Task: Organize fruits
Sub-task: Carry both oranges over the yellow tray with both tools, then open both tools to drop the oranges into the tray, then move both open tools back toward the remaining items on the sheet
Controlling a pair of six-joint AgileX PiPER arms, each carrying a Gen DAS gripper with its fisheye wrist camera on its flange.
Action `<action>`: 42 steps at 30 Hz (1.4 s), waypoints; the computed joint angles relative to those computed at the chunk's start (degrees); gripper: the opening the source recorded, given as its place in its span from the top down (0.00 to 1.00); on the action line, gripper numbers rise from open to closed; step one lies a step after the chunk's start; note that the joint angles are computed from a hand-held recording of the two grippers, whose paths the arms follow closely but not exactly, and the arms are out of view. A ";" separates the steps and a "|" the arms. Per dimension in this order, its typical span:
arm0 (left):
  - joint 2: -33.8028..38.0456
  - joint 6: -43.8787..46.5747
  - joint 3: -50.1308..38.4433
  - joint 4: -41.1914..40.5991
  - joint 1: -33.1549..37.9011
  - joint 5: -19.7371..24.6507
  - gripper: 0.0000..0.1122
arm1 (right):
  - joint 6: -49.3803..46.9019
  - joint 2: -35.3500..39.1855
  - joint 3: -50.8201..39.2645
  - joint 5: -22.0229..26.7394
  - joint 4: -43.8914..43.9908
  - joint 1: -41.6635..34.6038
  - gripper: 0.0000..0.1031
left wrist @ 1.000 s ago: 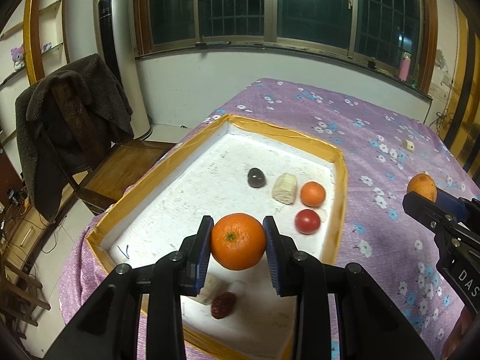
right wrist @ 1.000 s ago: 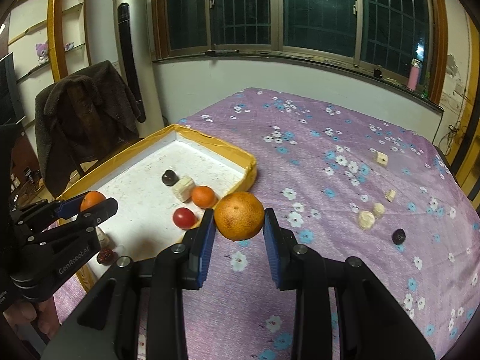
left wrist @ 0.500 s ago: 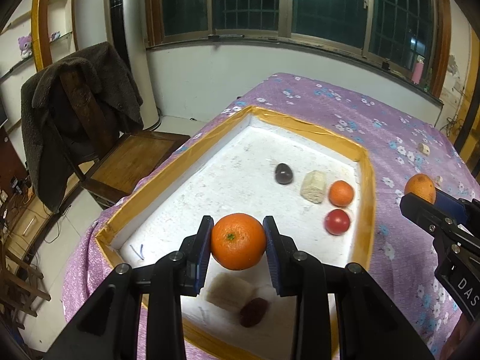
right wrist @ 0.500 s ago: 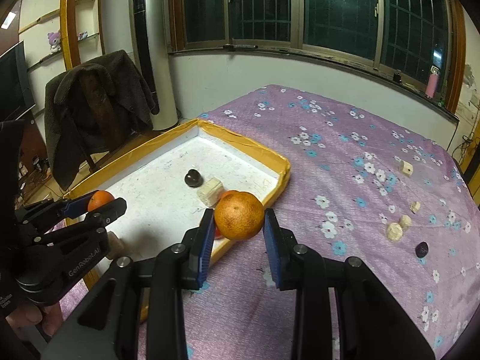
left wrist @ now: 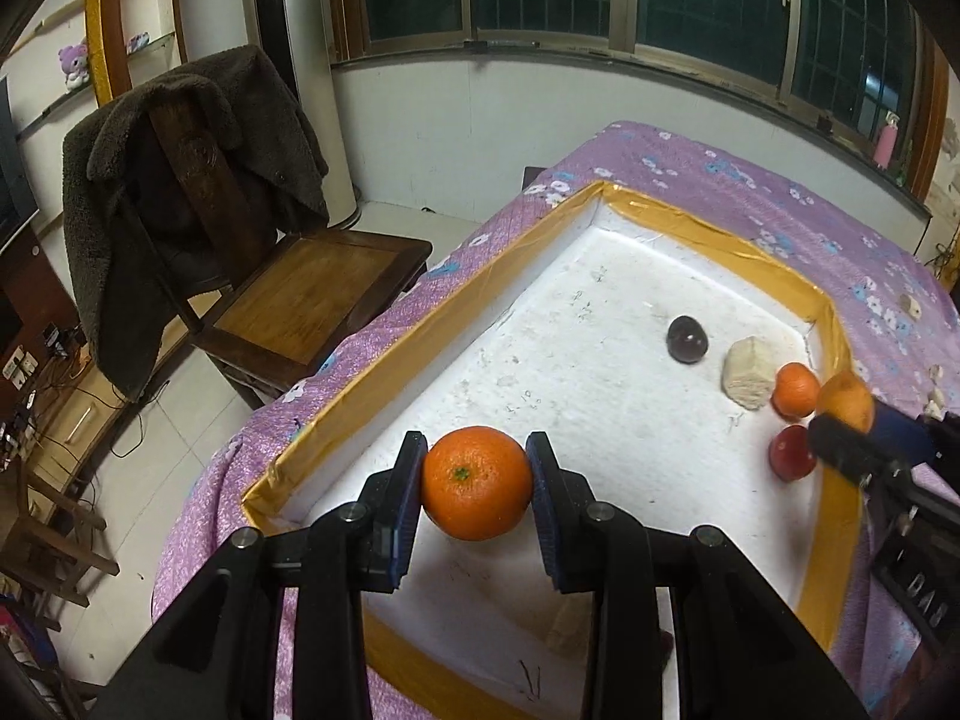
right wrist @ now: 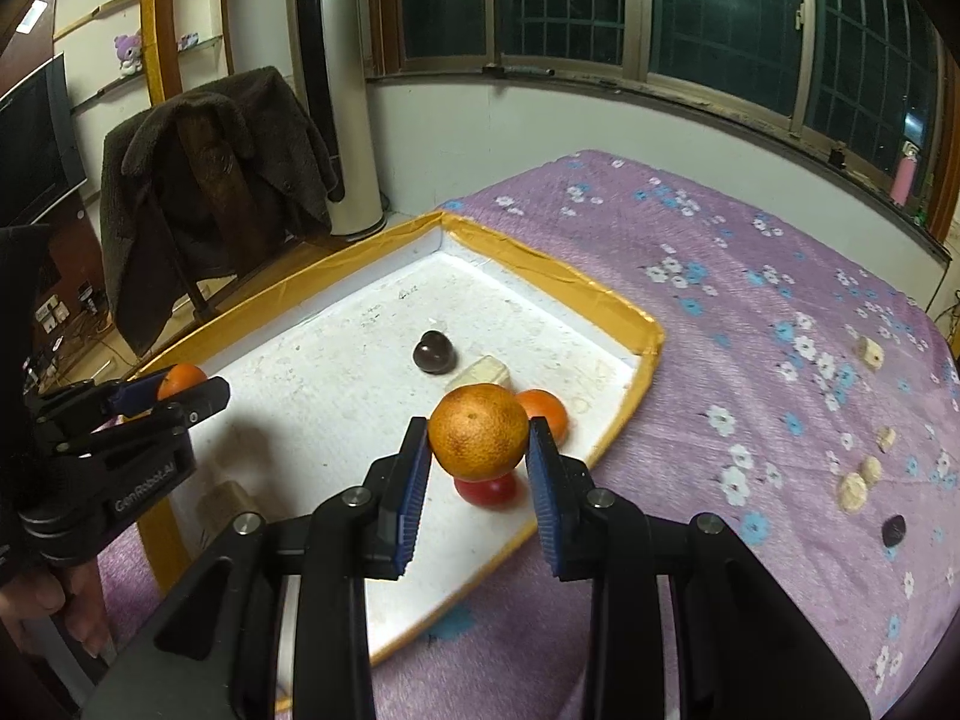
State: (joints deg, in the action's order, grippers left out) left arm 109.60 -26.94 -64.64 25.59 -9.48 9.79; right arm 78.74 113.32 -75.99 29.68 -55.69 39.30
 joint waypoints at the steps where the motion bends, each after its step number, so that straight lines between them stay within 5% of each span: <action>1: 0.46 0.11 -0.53 -0.08 0.10 0.52 0.70 | -2.25 1.02 -1.12 -0.50 1.86 -0.36 0.67; 5: 1.92 0.82 -2.54 -1.28 0.69 2.18 0.68 | -9.14 3.98 -4.06 -2.21 7.74 -0.92 0.67; 9: 1.27 -5.12 -2.28 3.77 1.17 2.37 0.40 | -17.36 6.59 -6.79 -3.24 14.98 -1.38 0.65; 12: 0.17 -2.15 -1.32 -0.61 1.90 1.44 0.37 | -16.30 6.92 -6.62 -3.02 13.70 -1.17 0.45; 16: -3.01 -12.39 1.79 7.54 0.74 -0.74 0.33 | -9.26 3.07 -1.39 -4.55 7.90 -1.12 0.32; 18: -4.74 -10.61 2.92 5.06 -0.93 -1.46 0.33 | -2.00 -0.05 3.00 -4.97 1.29 -0.92 0.32; 22: -7.33 -19.00 4.40 12.87 -7.99 -1.79 0.31 | 18.62 -9.79 16.80 -5.53 -14.72 -2.71 0.31; 27: -5.47 -21.05 1.53 15.60 -18.30 -0.14 0.31 | 33.79 -22.33 33.56 -2.48 -24.54 -9.70 0.31; 35: 4.41 -9.34 -10.39 4.44 -29.62 5.74 0.31 | 30.79 -27.33 44.32 -10.23 -25.85 -33.50 0.38; 42: 12.99 -3.13 -22.43 -1.22 -34.06 11.43 0.31 | 24.78 -20.77 39.80 -16.25 -26.93 -41.75 0.45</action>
